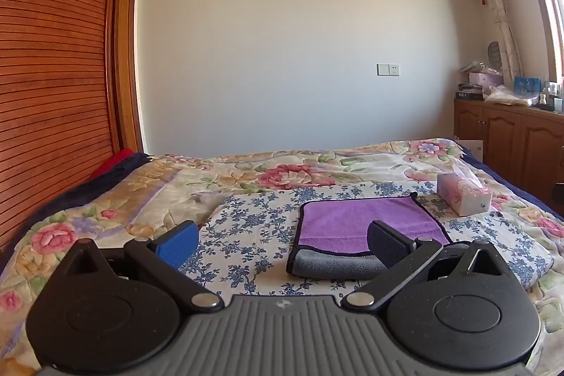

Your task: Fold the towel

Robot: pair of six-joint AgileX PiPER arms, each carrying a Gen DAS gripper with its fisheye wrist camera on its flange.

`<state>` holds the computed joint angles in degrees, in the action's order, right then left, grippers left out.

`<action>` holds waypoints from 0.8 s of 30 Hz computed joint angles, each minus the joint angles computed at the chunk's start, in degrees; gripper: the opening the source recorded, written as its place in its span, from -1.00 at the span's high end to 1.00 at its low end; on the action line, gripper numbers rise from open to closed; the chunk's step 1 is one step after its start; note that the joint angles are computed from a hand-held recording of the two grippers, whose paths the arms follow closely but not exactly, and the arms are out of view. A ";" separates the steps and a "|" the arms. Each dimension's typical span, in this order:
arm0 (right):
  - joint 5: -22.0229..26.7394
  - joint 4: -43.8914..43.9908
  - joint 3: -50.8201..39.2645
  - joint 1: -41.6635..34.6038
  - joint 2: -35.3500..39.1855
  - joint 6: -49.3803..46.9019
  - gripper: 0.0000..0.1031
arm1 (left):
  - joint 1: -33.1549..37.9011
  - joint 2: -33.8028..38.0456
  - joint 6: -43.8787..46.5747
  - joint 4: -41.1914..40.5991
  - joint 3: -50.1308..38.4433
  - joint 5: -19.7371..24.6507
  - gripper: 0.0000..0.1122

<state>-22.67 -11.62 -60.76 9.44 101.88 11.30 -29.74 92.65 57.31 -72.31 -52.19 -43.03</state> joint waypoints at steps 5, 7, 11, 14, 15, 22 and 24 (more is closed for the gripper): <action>-0.19 -0.34 -0.01 -0.10 0.10 0.49 -1.00 | -0.07 0.07 0.56 -0.22 -0.07 -0.21 -0.84; -0.20 -0.44 -0.02 -0.13 0.14 0.58 -1.00 | -0.06 0.07 0.42 -0.08 -0.04 -0.18 -0.84; -0.22 -0.47 -0.03 -0.15 0.18 0.59 -1.00 | -0.05 0.06 0.29 -0.02 -0.02 -0.19 -0.84; -0.25 -0.49 -0.04 -0.16 0.22 0.59 -1.00 | -0.05 0.06 0.29 -0.02 -0.02 -0.19 -0.84; -0.26 -0.48 -0.05 -0.18 0.24 0.56 -1.00 | -0.05 0.06 0.18 0.05 0.00 -0.19 -0.84; -0.33 -0.48 -0.05 -0.19 0.31 0.55 -1.00 | -0.03 0.06 0.14 0.08 0.01 -0.16 -0.84; -0.40 -0.31 0.00 -0.17 0.31 0.49 -1.00 | -0.03 0.06 0.14 0.08 0.01 -0.16 -0.84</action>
<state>-23.07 -11.93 -60.76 9.27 102.18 11.79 -29.77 92.70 57.45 -72.23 -52.18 -43.18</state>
